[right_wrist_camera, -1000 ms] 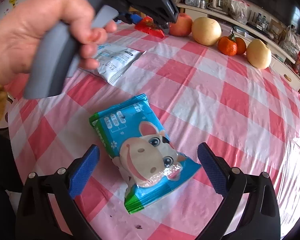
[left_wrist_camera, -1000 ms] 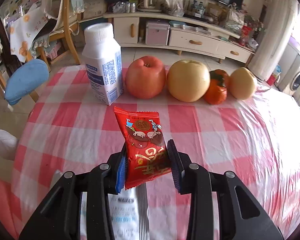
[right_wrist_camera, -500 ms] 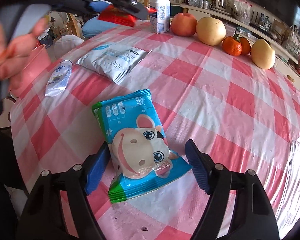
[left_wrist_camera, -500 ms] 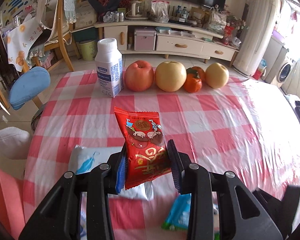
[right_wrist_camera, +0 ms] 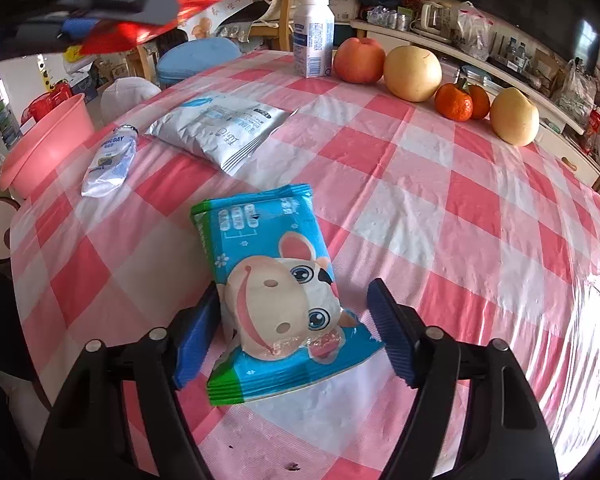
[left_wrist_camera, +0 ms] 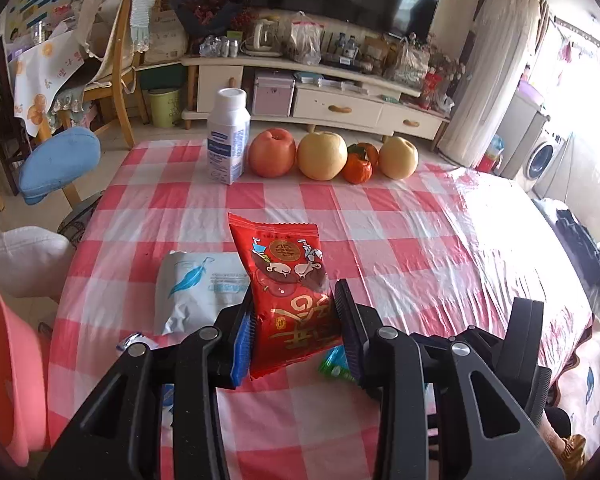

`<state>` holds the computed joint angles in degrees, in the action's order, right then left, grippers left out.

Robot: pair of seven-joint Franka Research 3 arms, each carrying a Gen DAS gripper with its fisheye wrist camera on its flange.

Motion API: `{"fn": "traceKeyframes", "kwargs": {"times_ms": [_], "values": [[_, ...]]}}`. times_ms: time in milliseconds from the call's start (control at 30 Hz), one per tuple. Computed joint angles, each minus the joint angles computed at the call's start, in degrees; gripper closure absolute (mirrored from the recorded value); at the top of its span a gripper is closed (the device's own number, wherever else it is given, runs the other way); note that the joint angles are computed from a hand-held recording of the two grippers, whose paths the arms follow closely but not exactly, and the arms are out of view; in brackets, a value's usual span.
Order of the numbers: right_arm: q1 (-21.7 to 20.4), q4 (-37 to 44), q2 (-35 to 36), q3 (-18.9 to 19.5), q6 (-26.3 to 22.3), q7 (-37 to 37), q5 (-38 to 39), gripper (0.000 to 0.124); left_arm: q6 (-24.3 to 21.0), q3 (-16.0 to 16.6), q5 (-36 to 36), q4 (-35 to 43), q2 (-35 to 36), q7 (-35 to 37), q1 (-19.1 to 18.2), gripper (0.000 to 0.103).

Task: Collect trash
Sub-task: 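Grasp the cow-print wet-wipe pack with the right tool while the left tool holds the red bag, then carry both packs over the pink bucket and open both tools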

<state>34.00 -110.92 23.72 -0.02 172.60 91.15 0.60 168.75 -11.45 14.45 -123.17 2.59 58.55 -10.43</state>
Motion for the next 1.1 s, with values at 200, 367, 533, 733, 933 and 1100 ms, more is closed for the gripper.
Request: {"fn": "traceKeyframes", "kwargs": {"times_ms": [200, 367, 533, 733, 933, 1100], "values": [[2.0, -0.5, -0.1, -2.2, 1.0, 1.8, -1.3, 0.058, 3.4, 0.6, -4.2, -4.0, -2.3, 2.7, 1.2, 0.064], [3.1, -0.7, -0.2, -3.3, 1.3, 3.7, -1.9, 0.065, 5.5, 1.1, -14.0, -6.4, -3.3, 10.2, 1.4, 0.064], [8.0, -1.0, -0.2, -8.9, 2.0, 9.0, -6.3, 0.075, 6.2, 1.9, -21.7, -8.0, -4.2, 16.5, 0.7, 0.064], [11.9, -1.4, -0.2, -13.8, 2.4, 15.2, -11.4, 0.08, 6.1, 2.5, -28.0, -8.9, -4.5, 22.0, 0.0, 0.064], [14.4, -1.4, -0.1, -17.5, 2.1, 22.5, -15.9, 0.083, 6.5, 3.2, -37.5, -9.5, -5.1, 30.8, -1.5, 0.064], [12.8, -1.3, -0.8, -15.8, 1.9, 26.2, -15.4, 0.084, 7.0, 4.7, -47.7, -10.2, -6.4, 39.8, -3.6, 0.064]]}}
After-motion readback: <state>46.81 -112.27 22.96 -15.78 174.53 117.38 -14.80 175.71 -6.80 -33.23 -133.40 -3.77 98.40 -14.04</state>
